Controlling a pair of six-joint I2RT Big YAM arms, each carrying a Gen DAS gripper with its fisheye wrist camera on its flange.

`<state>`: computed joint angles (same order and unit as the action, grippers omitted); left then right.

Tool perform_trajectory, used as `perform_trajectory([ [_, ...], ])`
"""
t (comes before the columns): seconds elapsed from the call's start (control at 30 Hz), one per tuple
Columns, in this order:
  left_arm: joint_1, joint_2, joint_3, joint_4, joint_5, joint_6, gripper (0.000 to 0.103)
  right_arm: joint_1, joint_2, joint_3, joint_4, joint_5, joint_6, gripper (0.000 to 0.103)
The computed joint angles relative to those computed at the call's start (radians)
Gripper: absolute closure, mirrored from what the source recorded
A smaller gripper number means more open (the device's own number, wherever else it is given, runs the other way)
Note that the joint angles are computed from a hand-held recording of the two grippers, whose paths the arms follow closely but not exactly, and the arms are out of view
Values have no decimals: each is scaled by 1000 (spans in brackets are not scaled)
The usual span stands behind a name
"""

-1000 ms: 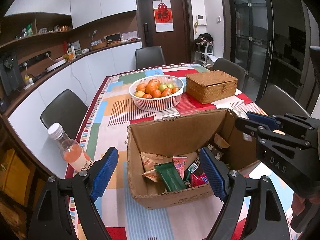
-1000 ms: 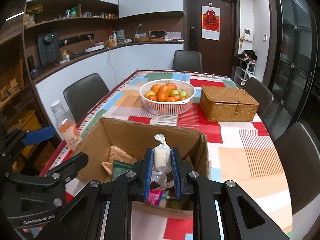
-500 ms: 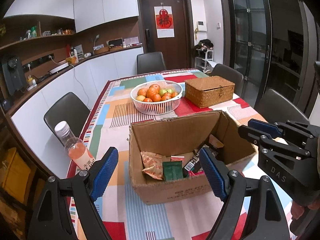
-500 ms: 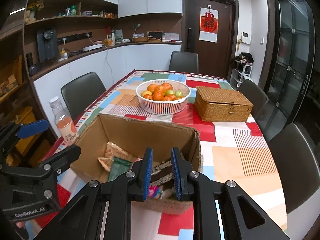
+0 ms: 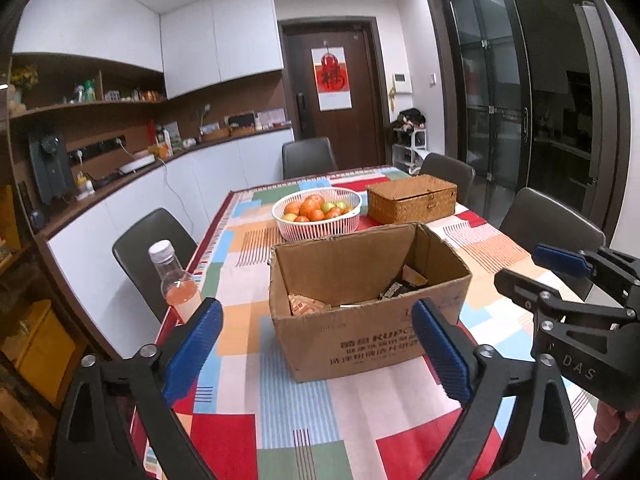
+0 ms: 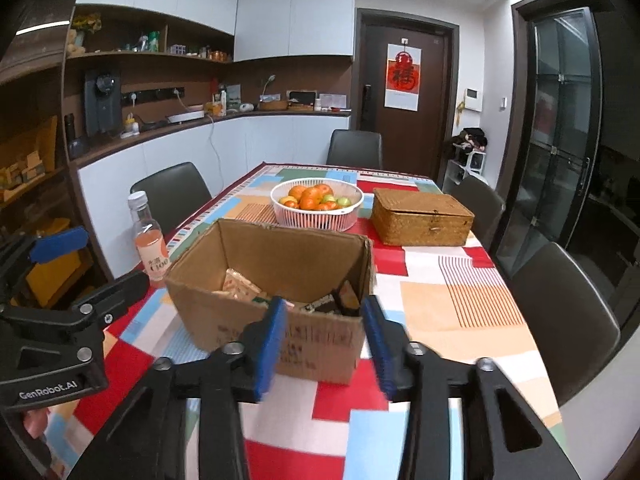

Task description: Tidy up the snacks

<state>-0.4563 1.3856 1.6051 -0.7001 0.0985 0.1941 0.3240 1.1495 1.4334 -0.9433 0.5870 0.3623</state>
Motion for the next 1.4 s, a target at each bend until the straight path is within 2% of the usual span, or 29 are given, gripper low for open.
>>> perform_trajectory([
  [0.13, -2, -54, -65, 27, -15, 12, 0, 41, -48, -47, -25, 27, 60, 51],
  [0.27, 0, -105, -123, 38, -14, 8, 0, 86, -89, -84, -45, 61, 105, 43],
  [0.63, 9, -203, -217, 36, 15, -12, 0, 217, -157, -144, -108, 163, 221, 40],
  [0.93, 15, -251, -274, 42, 22, -15, 0, 280, -179, -172, -136, 205, 283, 39],
  [1.4, 26, -277, -317, 50, 32, -25, 0, 310, -171, -174, -158, 208, 323, 39],
])
